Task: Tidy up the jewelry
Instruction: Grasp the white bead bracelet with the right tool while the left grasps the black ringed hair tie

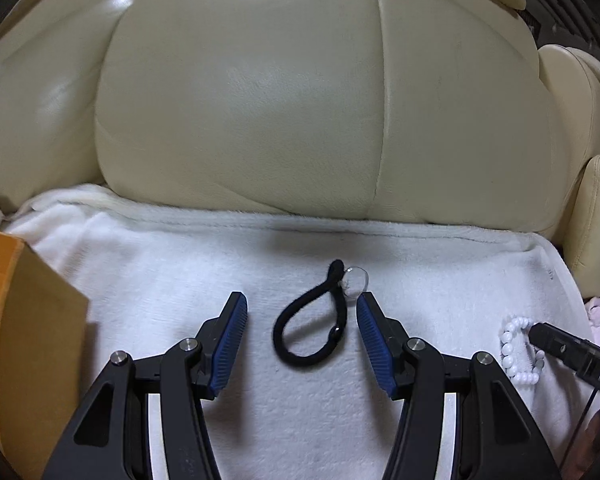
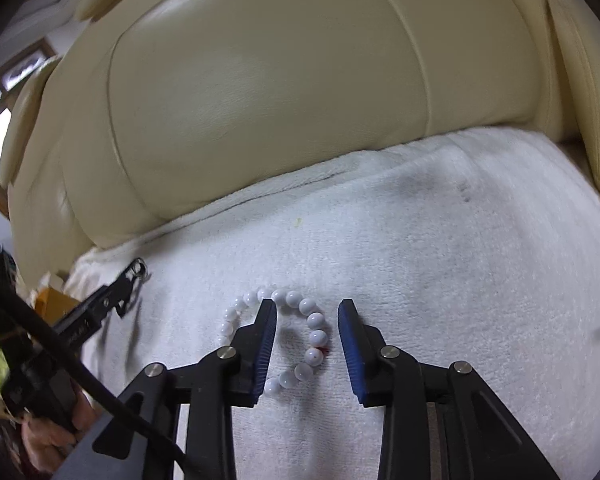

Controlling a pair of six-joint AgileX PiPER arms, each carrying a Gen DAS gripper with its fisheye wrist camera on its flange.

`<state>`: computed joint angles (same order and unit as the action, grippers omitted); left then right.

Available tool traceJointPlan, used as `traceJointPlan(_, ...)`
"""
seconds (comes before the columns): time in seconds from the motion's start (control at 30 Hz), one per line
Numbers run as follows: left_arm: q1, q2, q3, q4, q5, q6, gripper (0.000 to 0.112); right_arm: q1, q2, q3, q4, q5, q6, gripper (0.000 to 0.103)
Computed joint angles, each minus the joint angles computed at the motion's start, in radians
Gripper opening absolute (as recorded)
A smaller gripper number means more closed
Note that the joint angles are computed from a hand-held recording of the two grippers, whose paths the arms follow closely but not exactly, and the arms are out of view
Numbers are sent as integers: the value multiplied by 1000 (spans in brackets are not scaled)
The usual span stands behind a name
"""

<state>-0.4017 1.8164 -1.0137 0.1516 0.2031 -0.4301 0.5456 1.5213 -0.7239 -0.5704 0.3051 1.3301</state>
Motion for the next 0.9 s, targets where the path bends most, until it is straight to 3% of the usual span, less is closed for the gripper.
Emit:
traceJointPlan(0.03, -1, 2, -1, -13, -1, 17, 56, 24, 7, -10, -57, 31, 45, 32)
traceJointPlan(0.13, -20, 1, 0, 69, 6, -63, 29, 78, 34, -35, -146, 99, 113, 18)
traceJointPlan(0.23, -39, -13, 16, 117, 4, -98, 14, 97, 41, -44, -161, 122, 120, 12)
traceJointPlan(0.3, -49, -24, 26, 91, 10, -69, 13, 100, 33, -42, -142, 122, 99, 12)
traceJointPlan(0.4, -84, -54, 49, 162, 39, -141, 13, 123, 30, -50, -112, 133, 64, 11)
traceJointPlan(0.57, -137, -176, 163, 80, 68, -98, 13, 133, -32, -22, 13, 112, -57, 11)
traceJointPlan(0.7, -247, -302, 278, 255, 135, -320, 13, 127, -81, 17, 171, 83, -188, 11)
traceJointPlan(0.83, -333, -445, 389, 269, 190, -396, 13, 155, -145, 78, 272, 95, -234, 11)
traceJointPlan(0.9, -380, -505, 423, 287, 229, -445, 13, 195, -189, 114, 260, 108, -180, 11)
